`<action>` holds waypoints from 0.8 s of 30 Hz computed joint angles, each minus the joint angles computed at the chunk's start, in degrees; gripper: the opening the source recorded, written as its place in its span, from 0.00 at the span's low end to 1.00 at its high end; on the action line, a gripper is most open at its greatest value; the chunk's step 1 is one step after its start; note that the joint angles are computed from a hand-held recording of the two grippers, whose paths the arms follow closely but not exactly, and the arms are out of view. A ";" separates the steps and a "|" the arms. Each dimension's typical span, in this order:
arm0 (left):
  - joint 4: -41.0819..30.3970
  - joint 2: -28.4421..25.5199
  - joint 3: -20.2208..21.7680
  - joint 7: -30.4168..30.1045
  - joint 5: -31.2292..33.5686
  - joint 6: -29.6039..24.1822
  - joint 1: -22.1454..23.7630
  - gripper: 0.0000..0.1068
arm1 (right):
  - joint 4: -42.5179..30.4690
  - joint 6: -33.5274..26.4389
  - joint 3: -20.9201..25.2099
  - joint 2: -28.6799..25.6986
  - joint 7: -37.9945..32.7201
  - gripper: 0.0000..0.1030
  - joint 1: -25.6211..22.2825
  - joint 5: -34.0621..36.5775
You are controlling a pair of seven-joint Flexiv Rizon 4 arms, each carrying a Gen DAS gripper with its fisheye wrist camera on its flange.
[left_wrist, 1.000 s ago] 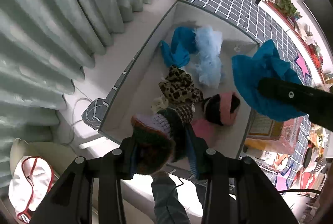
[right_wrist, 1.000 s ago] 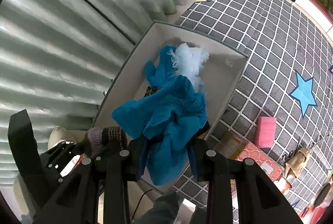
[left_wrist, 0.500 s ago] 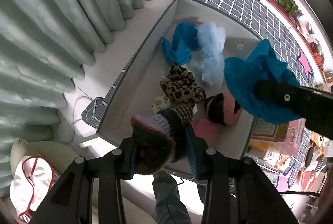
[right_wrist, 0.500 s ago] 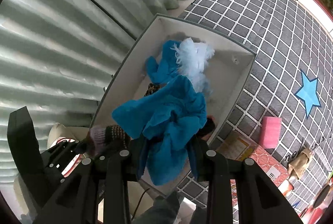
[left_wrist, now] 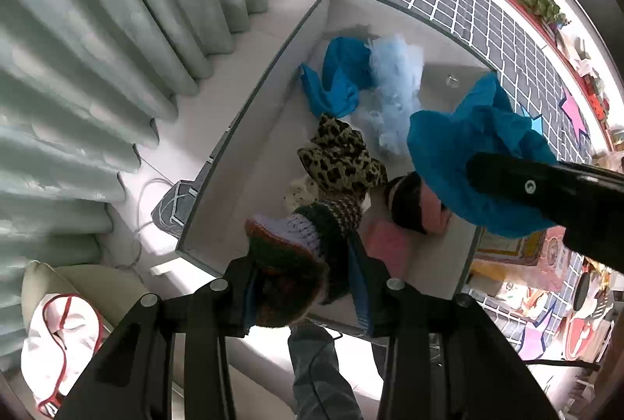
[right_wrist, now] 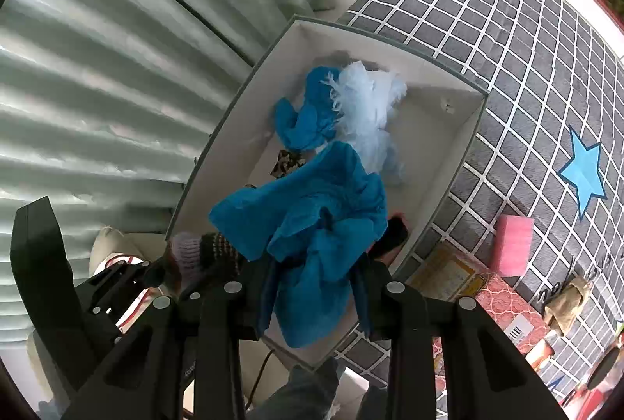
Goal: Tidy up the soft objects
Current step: 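Open left tool dropping knit sock into box while right tool releases blue cloth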
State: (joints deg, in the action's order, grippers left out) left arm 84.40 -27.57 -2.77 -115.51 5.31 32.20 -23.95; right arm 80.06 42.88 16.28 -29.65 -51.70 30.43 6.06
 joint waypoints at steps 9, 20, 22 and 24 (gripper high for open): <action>-0.10 -0.02 0.00 -0.08 0.13 0.41 -0.18 0.45 | -0.14 0.35 0.10 -0.28 0.05 0.34 -0.15 0.58; -0.62 0.34 0.25 -1.41 1.20 0.66 -0.66 0.81 | 1.31 1.53 -0.83 0.62 1.97 0.82 0.45 -1.09; -0.22 0.59 0.26 -1.79 1.11 1.38 -0.58 0.82 | 1.70 1.74 -0.85 0.96 2.39 0.82 0.35 -1.44; -0.20 0.61 0.23 -2.12 0.92 1.50 -0.48 0.84 | 2.15 1.69 -1.16 1.41 3.18 0.84 0.39 -2.14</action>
